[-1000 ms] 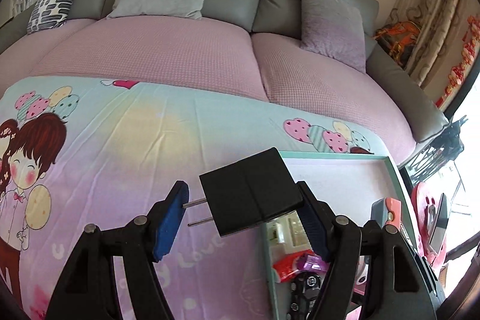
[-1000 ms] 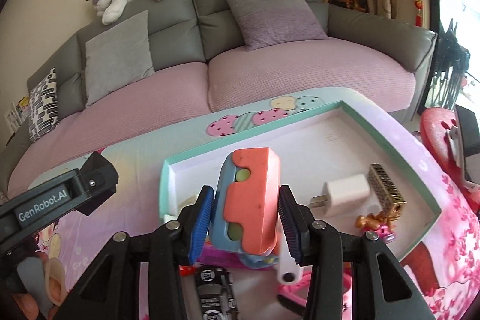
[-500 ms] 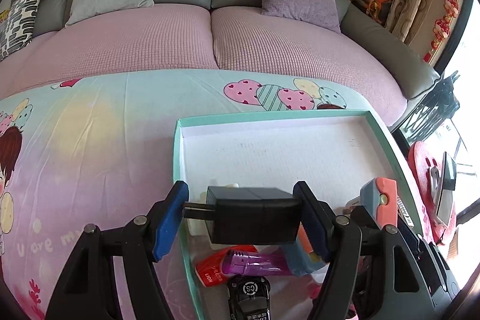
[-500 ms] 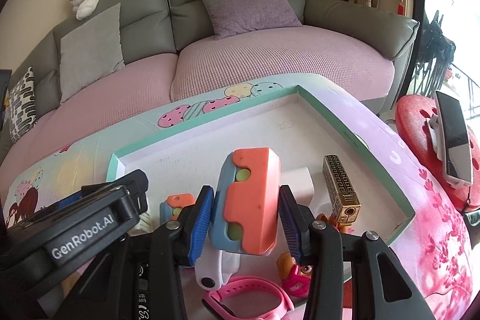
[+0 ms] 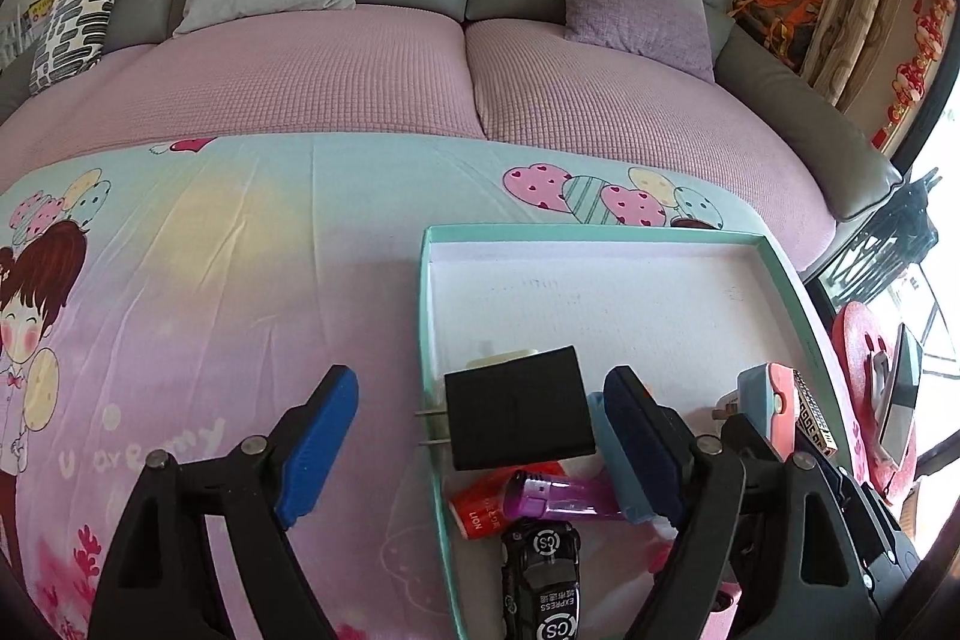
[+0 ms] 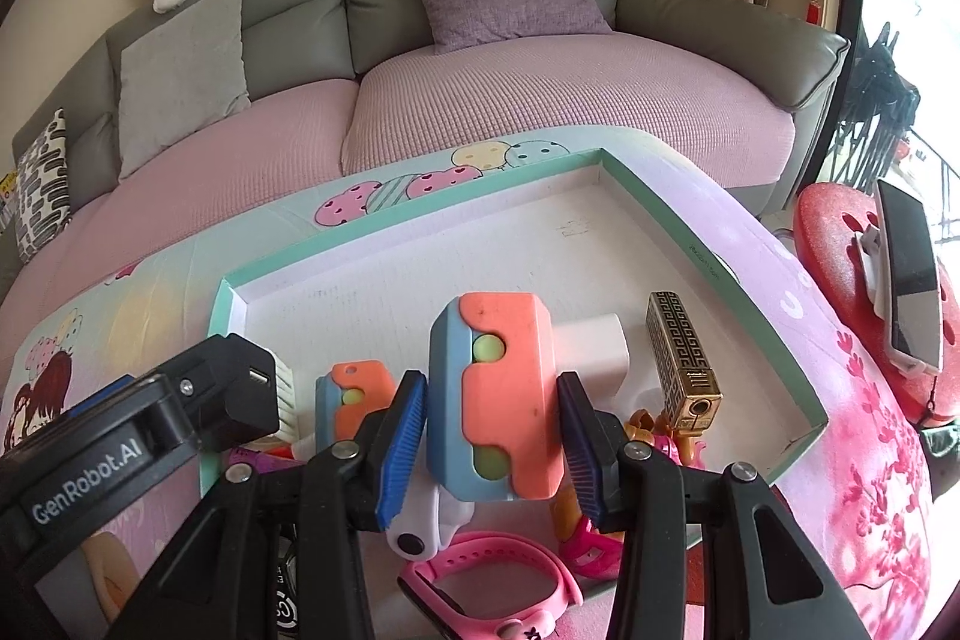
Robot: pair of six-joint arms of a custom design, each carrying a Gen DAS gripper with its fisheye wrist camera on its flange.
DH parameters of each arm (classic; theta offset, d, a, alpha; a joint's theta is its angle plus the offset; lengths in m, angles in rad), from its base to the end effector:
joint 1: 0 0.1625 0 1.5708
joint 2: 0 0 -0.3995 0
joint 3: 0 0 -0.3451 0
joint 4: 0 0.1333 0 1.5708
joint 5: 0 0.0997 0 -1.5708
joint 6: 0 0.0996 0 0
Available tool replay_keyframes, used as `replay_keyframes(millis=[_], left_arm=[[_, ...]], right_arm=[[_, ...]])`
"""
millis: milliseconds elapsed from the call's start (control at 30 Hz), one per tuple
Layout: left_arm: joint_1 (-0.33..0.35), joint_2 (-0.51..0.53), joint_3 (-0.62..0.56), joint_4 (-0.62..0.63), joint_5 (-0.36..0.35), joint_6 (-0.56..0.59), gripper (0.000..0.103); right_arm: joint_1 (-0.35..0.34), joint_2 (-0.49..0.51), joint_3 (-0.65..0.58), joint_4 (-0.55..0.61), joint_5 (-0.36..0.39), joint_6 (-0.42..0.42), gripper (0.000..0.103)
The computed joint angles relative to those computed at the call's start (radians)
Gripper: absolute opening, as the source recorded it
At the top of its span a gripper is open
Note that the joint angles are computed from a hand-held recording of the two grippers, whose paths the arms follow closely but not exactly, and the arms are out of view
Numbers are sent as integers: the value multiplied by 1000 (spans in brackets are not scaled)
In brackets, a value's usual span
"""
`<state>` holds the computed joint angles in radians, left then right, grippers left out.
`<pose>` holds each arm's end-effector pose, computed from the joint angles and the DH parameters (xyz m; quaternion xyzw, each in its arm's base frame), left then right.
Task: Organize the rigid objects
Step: 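Open the left tool to drop the charger in the tray while the right tool releases the toy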
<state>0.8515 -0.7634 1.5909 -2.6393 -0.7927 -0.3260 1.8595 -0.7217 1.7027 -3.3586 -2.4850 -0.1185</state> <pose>-0.2661 -0.6123 0.1395 0.1348 0.9098 -0.2843 0.2708 0.2243 -0.5642 0.1696 -0.0028 -0.8433 0.3855 0.3745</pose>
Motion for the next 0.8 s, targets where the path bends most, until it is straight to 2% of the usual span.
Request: replay_keyframes(millis=[133,233,300,367,400,467,600,667,800], left_arm=[[-6,-39,45,-3,66,-49,94],[-11,-71,89,-12,121,-86,94],[-14,-94,117,7,157,-115,95],[-15,-113,135,34,186,-144,96],[-15,-120,143,42,197,-154,100],[-15,-135,156,45,213,-163,102],[-14,-161,183,32,230,-175,103],[-12,-169,190,40,234,-183,103],[-7,-195,209,96,236,-233,103]], right_arm=[[12,-11,5,3,-8,4,49],[20,-18,10,2,-10,0,61],[23,-23,12,11,-7,8,63],[24,-27,12,37,0,23,69],[24,-28,12,46,5,25,70],[25,-25,8,63,5,32,76],[28,-19,4,95,10,44,77],[30,-19,3,100,12,55,86],[39,-22,13,94,26,53,95]])
